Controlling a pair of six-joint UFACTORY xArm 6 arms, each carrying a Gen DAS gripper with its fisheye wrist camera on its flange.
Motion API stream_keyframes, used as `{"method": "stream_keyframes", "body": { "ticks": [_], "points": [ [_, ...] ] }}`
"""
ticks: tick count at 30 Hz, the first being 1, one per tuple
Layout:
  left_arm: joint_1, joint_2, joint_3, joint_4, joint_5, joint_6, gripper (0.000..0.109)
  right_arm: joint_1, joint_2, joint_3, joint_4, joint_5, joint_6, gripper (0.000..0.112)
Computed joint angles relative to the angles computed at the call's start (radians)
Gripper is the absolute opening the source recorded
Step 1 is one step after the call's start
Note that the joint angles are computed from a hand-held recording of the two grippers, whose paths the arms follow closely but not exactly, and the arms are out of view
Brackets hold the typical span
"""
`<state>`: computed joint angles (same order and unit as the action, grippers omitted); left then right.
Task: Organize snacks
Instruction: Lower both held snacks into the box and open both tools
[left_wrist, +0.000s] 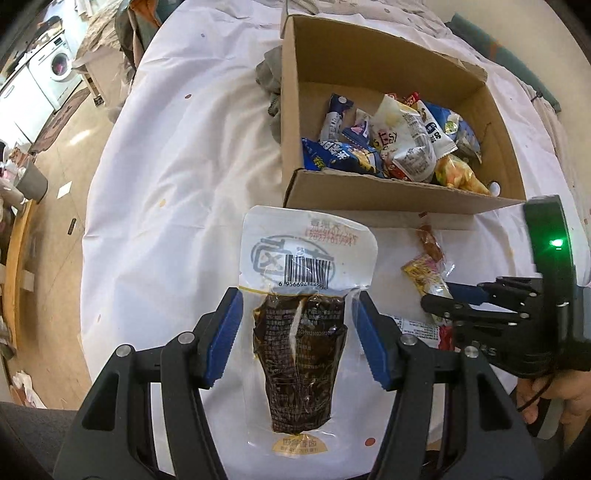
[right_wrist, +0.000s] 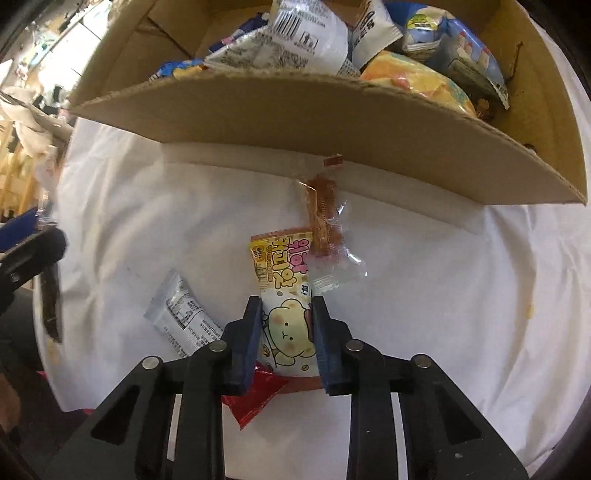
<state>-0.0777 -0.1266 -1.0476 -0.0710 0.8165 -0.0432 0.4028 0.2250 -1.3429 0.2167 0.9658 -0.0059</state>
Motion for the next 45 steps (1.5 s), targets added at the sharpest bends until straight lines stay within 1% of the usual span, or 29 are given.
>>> {"method": "stream_keyframes", "body": {
  "ticks": [3,7,9,11,12,13,14,17,21,24,27,29,33,36,37,38,39,40,41,42,43,44,45],
  "points": [
    [0.009,-0.013,0.015,-0.013,-0.008,0.006,0.057,-0.027,-0.042,0.031,0.096,-0.001,-0.065,0.027],
    [0.006,-0.044,0.029,-0.021,-0.022,0.003,0.057,-0.08,-0.123,0.076,0.284,0.012,-0.183,0.027],
    [0.006,-0.07,0.045,-0.039,-0.04,0.011,0.057,-0.094,-0.157,0.091,0.34,-0.007,-0.218,0.027],
    [0.005,-0.1,0.067,-0.036,-0.092,-0.009,0.057,-0.106,-0.206,0.121,0.382,-0.069,-0.251,0.027],
    [0.005,-0.104,0.065,-0.033,-0.104,-0.016,0.057,-0.112,-0.224,0.133,0.411,-0.098,-0.27,0.027],
    [0.006,-0.106,0.057,-0.04,-0.126,-0.014,0.057,-0.115,-0.227,0.123,0.426,-0.111,-0.277,0.027],
    [0.007,-0.106,0.048,-0.036,-0.142,-0.02,0.057,-0.12,-0.244,0.133,0.45,-0.143,-0.293,0.027],
    [0.005,-0.09,0.001,-0.008,-0.173,-0.038,0.057,-0.139,-0.272,0.148,0.508,-0.214,-0.325,0.027],
    [0.008,-0.043,-0.085,-0.009,-0.182,-0.03,0.057,-0.153,-0.283,0.138,0.509,-0.32,-0.324,0.027],
    [0.011,0.01,-0.167,-0.024,-0.173,-0.02,0.057,-0.172,-0.276,0.114,0.509,-0.352,-0.316,0.027],
    [0.013,0.065,-0.244,-0.05,-0.175,-0.018,0.057,-0.188,-0.224,0.069,0.499,-0.39,-0.282,0.028],
    [0.017,0.107,-0.296,-0.089,-0.202,-0.026,0.057,-0.192,-0.196,0.045,0.459,-0.389,-0.238,0.028],
    [0.002,0.182,-0.363,-0.057,-0.254,-0.055,0.058,-0.201,-0.117,-0.026,0.38,-0.359,-0.167,0.028],
    [-0.014,0.239,-0.379,-0.039,-0.309,-0.018,0.058,-0.203,-0.092,-0.042,0.361,-0.337,-0.147,0.028],
    [-0.016,0.252,-0.376,-0.077,-0.318,0.025,0.058,-0.201,-0.088,-0.045,0.351,-0.332,-0.136,0.028],
    [-0.016,0.262,-0.374,-0.156,-0.323,0.095,0.058,-0.2,-0.09,-0.041,0.349,-0.328,-0.132,0.028],
    [-0.016,0.273,-0.374,-0.215,-0.319,0.143,0.058,-0.199,-0.097,-0.033,0.352,-0.33,-0.138,0.028],
    [-0.011,0.289,-0.386,-0.232,-0.292,0.15,0.058,-0.197,-0.099,-0.028,0.346,-0.342,-0.138,0.028],
    [-0.008,0.304,-0.404,-0.207,-0.263,0.116,0.058,-0.197,-0.097,-0.025,0.34,-0.353,-0.139,0.028],
    [-0.002,0.325,-0.432,-0.216,-0.231,0.098,0.058,-0.198,-0.093,-0.023,0.322,-0.361,-0.127,0.028],
    [0.001,0.337,-0.443,-0.248,-0.224,0.116,0.058,-0.2,-0.084,-0.029,0.308,-0.358,-0.113,0.028],
    [0.001,0.346,-0.45,-0.239,-0.225,0.11,0.058,-0.203,-0.073,-0.038,0.299,-0.349,-0.1,0.028],
    [-0.001,0.355,-0.457,-0.195,-0.227,0.075,0.058,-0.205,-0.063,-0.048,0.291,-0.339,-0.085,0.028]
  ]
}}
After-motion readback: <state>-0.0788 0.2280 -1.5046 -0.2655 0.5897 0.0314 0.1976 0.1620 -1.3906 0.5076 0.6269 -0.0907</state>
